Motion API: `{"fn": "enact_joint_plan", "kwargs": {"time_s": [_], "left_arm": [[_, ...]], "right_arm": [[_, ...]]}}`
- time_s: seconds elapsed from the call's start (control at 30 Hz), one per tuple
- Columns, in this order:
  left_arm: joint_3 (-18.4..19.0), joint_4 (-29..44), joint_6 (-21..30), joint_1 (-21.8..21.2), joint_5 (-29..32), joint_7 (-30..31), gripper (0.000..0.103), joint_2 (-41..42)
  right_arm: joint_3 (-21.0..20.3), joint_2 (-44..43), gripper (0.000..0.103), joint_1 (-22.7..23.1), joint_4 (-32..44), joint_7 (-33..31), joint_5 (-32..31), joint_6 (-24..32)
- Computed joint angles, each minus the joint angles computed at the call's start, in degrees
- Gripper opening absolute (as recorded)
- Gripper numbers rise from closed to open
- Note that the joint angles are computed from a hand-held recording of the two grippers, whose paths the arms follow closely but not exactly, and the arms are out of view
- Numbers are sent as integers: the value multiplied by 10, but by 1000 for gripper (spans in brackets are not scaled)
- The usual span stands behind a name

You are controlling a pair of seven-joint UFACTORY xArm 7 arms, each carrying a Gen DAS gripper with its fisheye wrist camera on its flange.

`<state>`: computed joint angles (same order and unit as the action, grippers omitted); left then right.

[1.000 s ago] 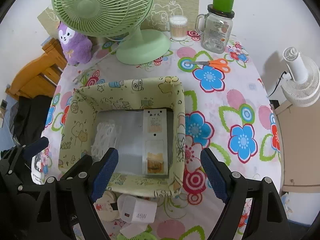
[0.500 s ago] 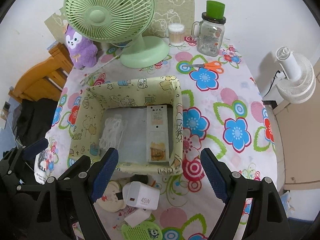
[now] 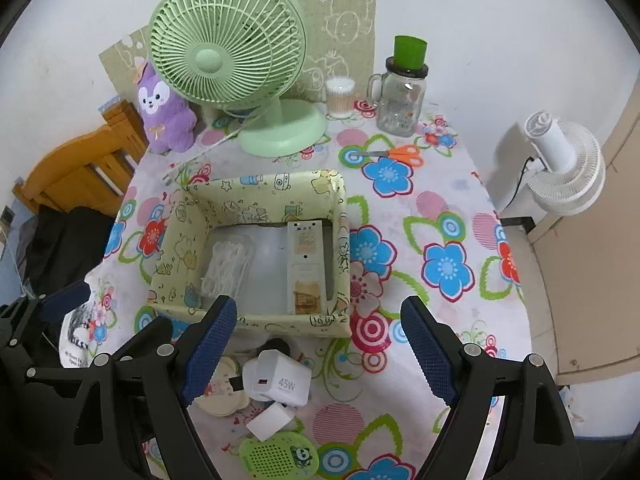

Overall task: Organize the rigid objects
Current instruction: 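Withdraw both tools from the box back over the remaining items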

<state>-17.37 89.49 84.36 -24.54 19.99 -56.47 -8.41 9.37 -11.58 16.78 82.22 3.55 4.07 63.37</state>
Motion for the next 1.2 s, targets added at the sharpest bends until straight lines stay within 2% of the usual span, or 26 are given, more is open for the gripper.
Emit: {"fn": "enact_joint_plan", "kwargs": {"time_s": [0.33,0.57,0.7,0.97,1.2], "left_arm": [[-9,-38,-13,4,-5,8,98,-41],[-14,-80,-30,18,-26,17,98,-86],[-19,-104,-38,27,-37,25,98,-109],[-33,-152,-52,38,-58,26,98,-146],[-48,-177,-73,40,-58,19,98,-157]], "right_arm": [[7,-35,86,2,-28,27,-5,8],[8,-73,86,4,-71,57,9,-19],[16,-97,86,2,-99,73,-6,-46],[27,-132,86,4,-144,66,-34,-64],[10,-153,86,16,-184,32,-7,-64]]}}
